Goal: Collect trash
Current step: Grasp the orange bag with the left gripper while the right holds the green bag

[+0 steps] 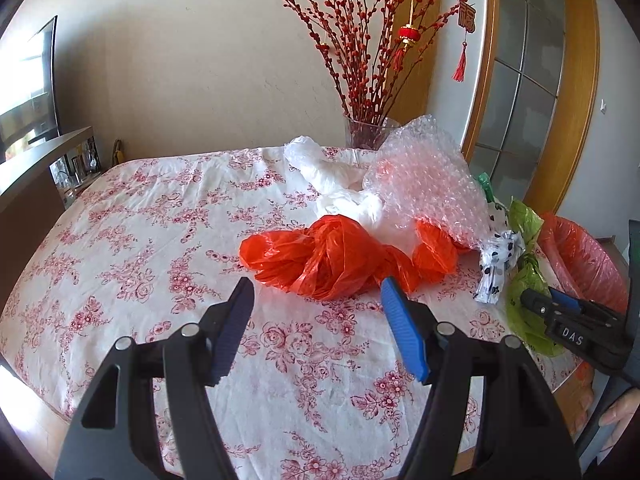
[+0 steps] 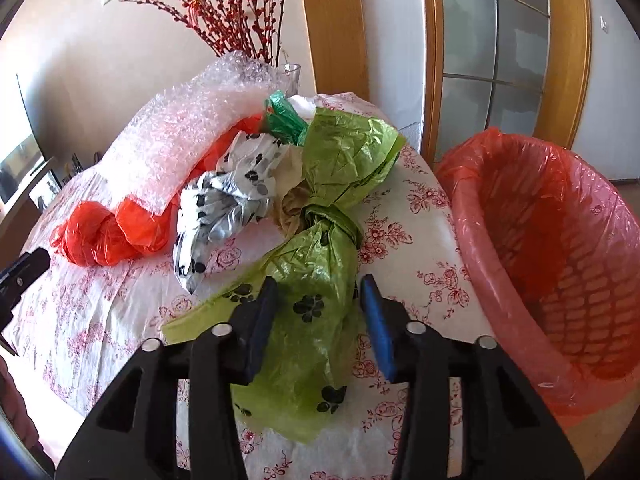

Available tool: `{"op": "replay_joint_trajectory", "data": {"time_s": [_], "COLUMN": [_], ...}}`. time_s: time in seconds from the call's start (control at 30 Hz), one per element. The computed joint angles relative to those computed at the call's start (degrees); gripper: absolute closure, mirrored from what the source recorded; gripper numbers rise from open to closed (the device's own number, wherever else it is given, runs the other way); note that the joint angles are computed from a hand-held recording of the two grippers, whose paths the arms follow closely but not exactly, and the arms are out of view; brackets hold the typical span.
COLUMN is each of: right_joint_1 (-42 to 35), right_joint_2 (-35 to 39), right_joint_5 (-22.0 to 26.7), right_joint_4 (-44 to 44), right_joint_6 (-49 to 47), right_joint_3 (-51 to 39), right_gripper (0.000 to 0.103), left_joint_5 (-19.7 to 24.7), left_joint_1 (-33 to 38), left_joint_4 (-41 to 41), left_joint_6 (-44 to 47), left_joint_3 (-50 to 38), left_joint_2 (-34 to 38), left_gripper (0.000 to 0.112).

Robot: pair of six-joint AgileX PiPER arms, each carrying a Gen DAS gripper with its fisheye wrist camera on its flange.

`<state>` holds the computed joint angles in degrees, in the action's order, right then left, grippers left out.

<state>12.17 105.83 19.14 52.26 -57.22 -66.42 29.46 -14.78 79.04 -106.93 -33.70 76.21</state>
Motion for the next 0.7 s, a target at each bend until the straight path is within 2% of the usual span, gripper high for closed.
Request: {"op": "replay_joint_trajectory", "data": {"time_s": [0.03,0.07,0.1,0.13,0.2,0.4,0.7], "right_joint_1": [1.0,1.0,0.7,0.4,-0.3,-3.4,-4.2], "right_joint_2": [-0.7,-1.1,-1.4,-1.5,-1.9,-4.8,-6.0], "right_joint_5": [-3.0,-3.7,-3.0,-2.4,-2.0,-0.8,0.4], "right_joint_4": [0.9,4.1,5.7,5.8,5.4,13.7,13.4], "right_joint_6": [-2.3,-6.3,-8.0,-8.1,-7.2,-14.4,-14.3], "right_joint_3": [1.7,2.8,3.1,3.2,3.5,4.9,4.8], "right_gripper": [0.078,0.083,0.094,0.099,0.1,0.1,0.1], "left_joint_5": [-0.3,-0.6,-0.8,-1.0,-1.7,-4.2,-4.4], "left_joint_1": [0.2,0.5,0.6,0.8,1.2,2.9,5.3], "left_joint_4": [0.0,0.1,0.1,0.2,0.3,0.2,-5.2], "left_joint_6": [0.0,0.0,0.2,0.3,0.7,2.7,10.9], "left_joint_3": [-0.1,-0.2,-0.3,-0.5,-0.7,-2.6,-9.8], "left_joint_2": [0.1,0.3,0.4,0.5,0.7,2.4,9.2], "left_gripper": [0.047,0.047,0.047,0.047,0.047,0.047,0.047]}}
